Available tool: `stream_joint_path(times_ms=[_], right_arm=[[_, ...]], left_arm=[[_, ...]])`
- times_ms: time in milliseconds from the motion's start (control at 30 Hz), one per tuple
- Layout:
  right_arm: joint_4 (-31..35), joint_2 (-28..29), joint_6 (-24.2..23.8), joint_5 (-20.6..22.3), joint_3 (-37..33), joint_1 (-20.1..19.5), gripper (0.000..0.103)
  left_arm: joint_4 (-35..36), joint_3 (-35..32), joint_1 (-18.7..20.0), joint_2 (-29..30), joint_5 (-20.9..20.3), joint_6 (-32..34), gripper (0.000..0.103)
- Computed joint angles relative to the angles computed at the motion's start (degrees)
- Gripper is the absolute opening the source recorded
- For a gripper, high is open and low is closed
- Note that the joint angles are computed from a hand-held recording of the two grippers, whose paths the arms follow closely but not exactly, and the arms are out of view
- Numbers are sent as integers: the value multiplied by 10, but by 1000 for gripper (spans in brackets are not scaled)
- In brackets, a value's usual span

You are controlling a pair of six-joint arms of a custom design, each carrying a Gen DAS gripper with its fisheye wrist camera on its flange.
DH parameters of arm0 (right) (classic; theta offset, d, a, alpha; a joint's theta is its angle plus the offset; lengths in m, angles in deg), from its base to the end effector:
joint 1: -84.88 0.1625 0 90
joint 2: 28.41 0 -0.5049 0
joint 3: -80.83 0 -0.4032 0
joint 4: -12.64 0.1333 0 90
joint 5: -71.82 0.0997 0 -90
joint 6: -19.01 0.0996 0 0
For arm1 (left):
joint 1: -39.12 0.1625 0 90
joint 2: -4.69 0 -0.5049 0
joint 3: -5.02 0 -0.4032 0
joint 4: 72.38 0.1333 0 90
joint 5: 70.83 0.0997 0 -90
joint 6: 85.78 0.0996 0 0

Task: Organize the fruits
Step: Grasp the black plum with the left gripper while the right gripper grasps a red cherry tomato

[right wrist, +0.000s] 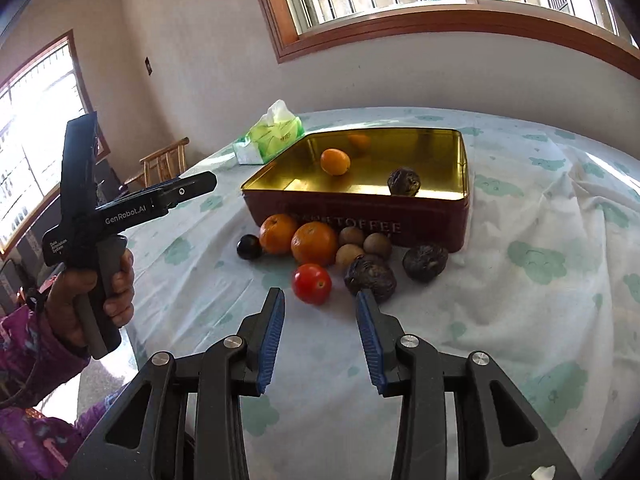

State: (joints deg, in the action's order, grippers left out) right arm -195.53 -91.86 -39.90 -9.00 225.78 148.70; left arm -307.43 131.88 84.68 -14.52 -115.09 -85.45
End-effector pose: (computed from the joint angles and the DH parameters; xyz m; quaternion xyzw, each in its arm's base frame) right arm -0.0532 -0.4463 0.1961 0.2907 -0.9008 0.2824 0.1561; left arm -0.1871 -0.4831 -0.0503 0.2172 0.8544 -0.4120 0.2303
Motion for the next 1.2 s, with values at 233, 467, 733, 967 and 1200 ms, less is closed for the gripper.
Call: stream_joint_path(times_ms=[233,467,733,967,1200], right_arm=[[17,40,58,-56,-34,30,36],[-1,79,74,-109,-69,64,36],[-48,72,32,-83,-30,42,27],[-9,56,45,-49,-36,29,27],[-21,62,46,-55,-34,31,28]], left_arm=[[-30,55,-9,11,-24,-23,89],[-8,54,-11,9,-51,-7,89],[86,8,0,-9,-76,62,87],[244,-43,36,-28,-123,112,56],[311,-67,46,-32,-131,144,52]])
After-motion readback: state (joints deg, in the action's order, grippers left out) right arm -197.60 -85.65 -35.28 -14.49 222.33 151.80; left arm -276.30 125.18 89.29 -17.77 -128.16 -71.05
